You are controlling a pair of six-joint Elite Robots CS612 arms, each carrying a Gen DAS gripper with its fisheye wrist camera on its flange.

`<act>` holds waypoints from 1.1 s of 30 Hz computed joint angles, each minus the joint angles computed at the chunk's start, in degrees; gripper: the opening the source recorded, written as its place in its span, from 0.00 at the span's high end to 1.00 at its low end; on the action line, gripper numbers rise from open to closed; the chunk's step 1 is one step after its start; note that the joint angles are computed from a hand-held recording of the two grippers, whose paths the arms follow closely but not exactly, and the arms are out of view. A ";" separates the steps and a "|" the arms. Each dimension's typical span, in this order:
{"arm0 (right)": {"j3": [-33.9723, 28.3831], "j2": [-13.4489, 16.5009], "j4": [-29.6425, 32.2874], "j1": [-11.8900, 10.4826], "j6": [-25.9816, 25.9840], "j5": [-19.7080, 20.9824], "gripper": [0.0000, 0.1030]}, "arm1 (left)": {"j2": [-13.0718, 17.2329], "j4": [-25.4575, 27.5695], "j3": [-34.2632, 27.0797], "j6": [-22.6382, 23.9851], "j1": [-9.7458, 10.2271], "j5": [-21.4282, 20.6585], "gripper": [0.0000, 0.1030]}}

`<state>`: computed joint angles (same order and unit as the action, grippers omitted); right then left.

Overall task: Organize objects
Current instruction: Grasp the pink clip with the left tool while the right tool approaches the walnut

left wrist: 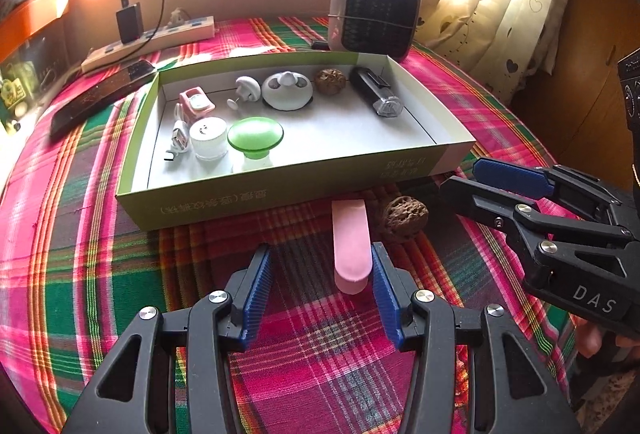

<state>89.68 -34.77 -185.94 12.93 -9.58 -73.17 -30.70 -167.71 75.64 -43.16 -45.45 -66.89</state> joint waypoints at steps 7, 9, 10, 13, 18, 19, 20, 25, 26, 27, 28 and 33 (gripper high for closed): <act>0.00 0.11 0.75 0.14 -0.36 0.11 0.55 | 0.45 3.64 -1.76 1.37 0.00 2.04 0.55; 0.03 0.10 0.81 0.18 -0.44 0.40 0.55 | 0.49 4.07 -1.93 1.20 0.10 2.29 0.55; 0.05 0.09 0.82 0.19 -0.53 0.63 0.55 | 0.47 3.82 -1.85 1.07 0.21 2.17 0.55; 0.12 0.10 0.57 0.24 -1.00 1.37 0.55 | 0.33 3.29 -1.47 0.53 0.37 1.93 0.60; 0.02 0.12 0.99 0.58 -1.97 1.90 0.55 | 0.10 2.89 -0.88 -0.31 0.48 2.06 0.67; -0.05 0.14 1.22 0.67 -2.23 1.86 0.55 | 0.04 2.62 -0.71 -0.46 0.53 1.89 0.67; -0.15 0.18 1.37 0.74 -2.35 1.74 0.55 | -0.05 2.48 -0.48 -0.69 0.54 1.94 0.68; -0.80 0.51 2.37 1.06 -2.42 1.69 0.55 | -0.56 1.85 0.70 -1.79 0.63 2.21 0.71; -0.98 0.59 2.69 1.17 -2.53 1.56 0.55 | -0.65 1.54 0.96 -1.99 0.67 2.14 0.72; -1.11 0.66 2.97 1.28 -2.61 1.40 0.55 | -0.74 1.20 1.23 -2.13 0.72 2.04 0.72; -1.25 0.74 3.26 1.36 -2.71 1.38 0.55 | -0.83 1.00 1.45 -2.22 0.74 2.01 0.73; -1.93 1.09 4.42 1.79 -2.87 0.61 0.55 | -1.23 0.62 2.36 -3.12 0.87 2.29 0.73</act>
<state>87.75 -33.68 -181.52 14.72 -12.45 -72.56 -31.93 -167.09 78.01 -46.28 -44.58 -64.60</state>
